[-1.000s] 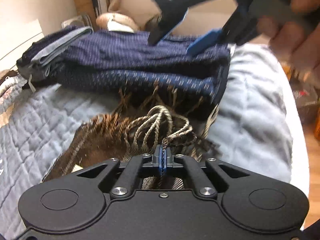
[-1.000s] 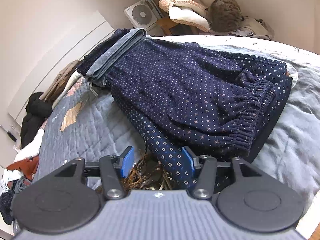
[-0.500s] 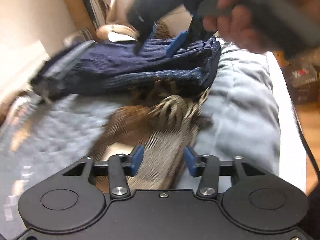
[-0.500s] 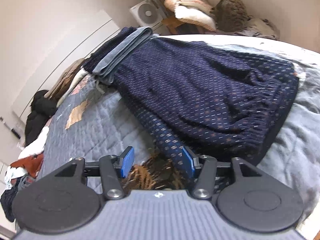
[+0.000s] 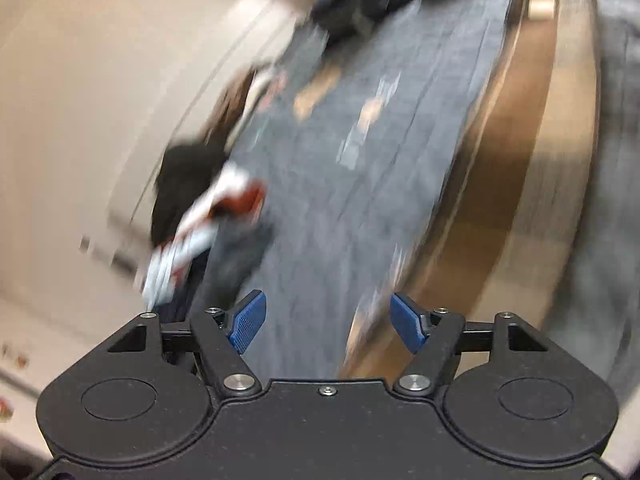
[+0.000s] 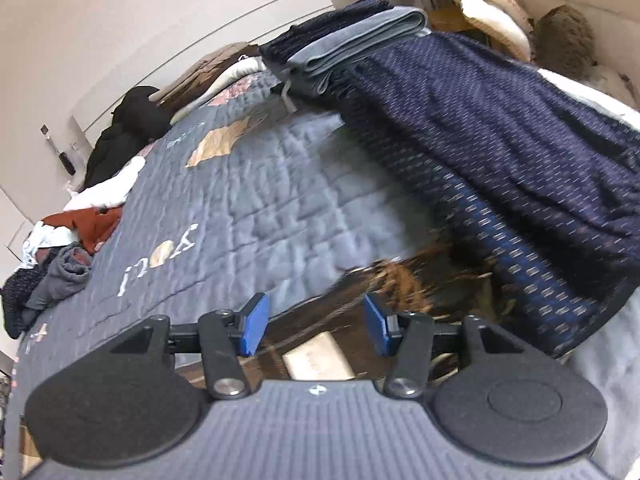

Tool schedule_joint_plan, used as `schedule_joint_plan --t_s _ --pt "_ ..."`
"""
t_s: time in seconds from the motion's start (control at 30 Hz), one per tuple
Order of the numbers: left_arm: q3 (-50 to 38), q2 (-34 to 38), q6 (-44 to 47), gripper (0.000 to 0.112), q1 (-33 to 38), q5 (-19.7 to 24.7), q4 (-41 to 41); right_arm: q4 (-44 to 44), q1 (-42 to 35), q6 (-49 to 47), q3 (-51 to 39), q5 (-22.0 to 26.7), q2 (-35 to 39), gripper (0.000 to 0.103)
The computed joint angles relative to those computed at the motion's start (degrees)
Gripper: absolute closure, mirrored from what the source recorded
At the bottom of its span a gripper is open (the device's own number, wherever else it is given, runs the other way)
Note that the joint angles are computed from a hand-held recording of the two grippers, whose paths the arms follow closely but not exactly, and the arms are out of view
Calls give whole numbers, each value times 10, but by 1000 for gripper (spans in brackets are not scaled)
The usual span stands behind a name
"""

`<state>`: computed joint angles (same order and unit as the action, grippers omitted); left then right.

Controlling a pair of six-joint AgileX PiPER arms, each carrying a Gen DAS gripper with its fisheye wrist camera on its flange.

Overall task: Fold clothes
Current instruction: 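Move both open grippers back along the plaid blanket strip toward the bed edge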

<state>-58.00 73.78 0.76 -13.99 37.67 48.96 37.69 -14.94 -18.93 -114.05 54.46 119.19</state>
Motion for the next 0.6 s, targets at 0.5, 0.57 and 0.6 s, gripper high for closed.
schedule_joint_plan --t_s 0.5,0.57,0.6 --pt "281 -164 235 44 275 -210 -29 -7 176 4 -22 21 12 51" --pt "284 -137 174 44 291 -231 31 -13 197 8 -29 23 17 51" --pt "285 -125 135 45 300 -244 70 -15 207 9 -36 26 22 51"
